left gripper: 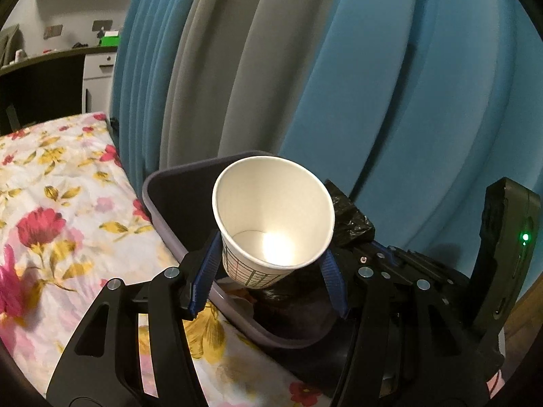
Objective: Collect trash
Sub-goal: 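Carry the white cup with the left gripper while the right carries the black bag to the grey bin, then open both grippers over the grey bin to drop the cup and bag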
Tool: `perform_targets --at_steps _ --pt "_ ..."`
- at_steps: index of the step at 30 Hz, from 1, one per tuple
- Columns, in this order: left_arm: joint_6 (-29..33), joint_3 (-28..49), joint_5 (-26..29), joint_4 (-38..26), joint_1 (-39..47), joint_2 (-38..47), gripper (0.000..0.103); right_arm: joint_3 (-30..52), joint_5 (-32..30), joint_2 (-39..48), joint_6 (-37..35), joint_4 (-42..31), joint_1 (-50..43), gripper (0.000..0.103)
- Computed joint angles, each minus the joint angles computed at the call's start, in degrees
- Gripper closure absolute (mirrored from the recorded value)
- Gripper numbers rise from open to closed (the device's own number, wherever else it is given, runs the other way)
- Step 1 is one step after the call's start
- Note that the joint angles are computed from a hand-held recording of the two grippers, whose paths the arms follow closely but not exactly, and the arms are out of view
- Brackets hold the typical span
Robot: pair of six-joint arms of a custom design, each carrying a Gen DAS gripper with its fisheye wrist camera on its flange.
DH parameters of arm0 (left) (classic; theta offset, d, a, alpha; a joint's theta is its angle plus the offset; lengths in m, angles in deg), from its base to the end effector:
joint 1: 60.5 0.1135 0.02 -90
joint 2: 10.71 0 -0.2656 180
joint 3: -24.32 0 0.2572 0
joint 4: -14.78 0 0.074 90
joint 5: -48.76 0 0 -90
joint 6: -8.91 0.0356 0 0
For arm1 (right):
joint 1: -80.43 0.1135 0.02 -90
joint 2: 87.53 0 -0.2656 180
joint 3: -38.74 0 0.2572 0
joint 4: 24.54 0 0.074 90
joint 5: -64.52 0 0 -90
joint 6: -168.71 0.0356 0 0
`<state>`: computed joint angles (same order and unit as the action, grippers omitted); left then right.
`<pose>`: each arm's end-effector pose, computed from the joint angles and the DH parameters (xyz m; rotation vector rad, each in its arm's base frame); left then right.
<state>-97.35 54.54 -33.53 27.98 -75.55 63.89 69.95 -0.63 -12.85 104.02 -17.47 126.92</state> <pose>0.2178 -0.0635 0.1331 0.0588 2.1440 -0.4651 0.1637 0.1507 0.1296 -0.1589 2.1441 0.2516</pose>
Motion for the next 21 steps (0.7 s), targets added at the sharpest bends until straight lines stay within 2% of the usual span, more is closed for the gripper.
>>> perform_targets --at_steps 4,7,8,9,11,13,19,21 --pt "-0.4 0.3 0.4 1.2 -0.6 2.0 0.047 0.1 -0.9 0.8 -0.2 -0.3 -1.1 0.100" --pt "-0.7 0.8 1.1 1.9 -0.6 3.7 0.046 -0.1 -0.9 1.0 -0.2 -0.8 -1.4 0.095" --pt "-0.6 1.5 2.2 2.1 0.1 5.0 0.046 -0.3 -0.8 0.7 -0.3 -0.9 -1.4 0.089" --pt "-0.9 1.5 2.6 2.2 0.0 5.4 0.045 -0.4 -0.2 0.4 -0.5 -1.1 -1.2 0.075" --pt "-1.1 1.8 3.0 2.4 0.2 6.4 0.045 -1.0 1.1 -0.4 -0.9 -1.1 -0.5 0.060" --pt "-1.3 1.9 3.0 2.7 0.2 7.4 0.045 -1.3 3.6 -1.3 -1.5 -1.7 0.7 0.060" --pt "-1.6 2.8 3.4 1.6 -0.2 8.9 0.042 -3.9 9.3 -7.1 -0.6 -5.1 1.7 0.047" --pt "-1.7 3.1 3.3 0.9 -0.4 9.4 0.035 -5.1 10.1 -9.8 0.0 -6.2 1.6 0.045"
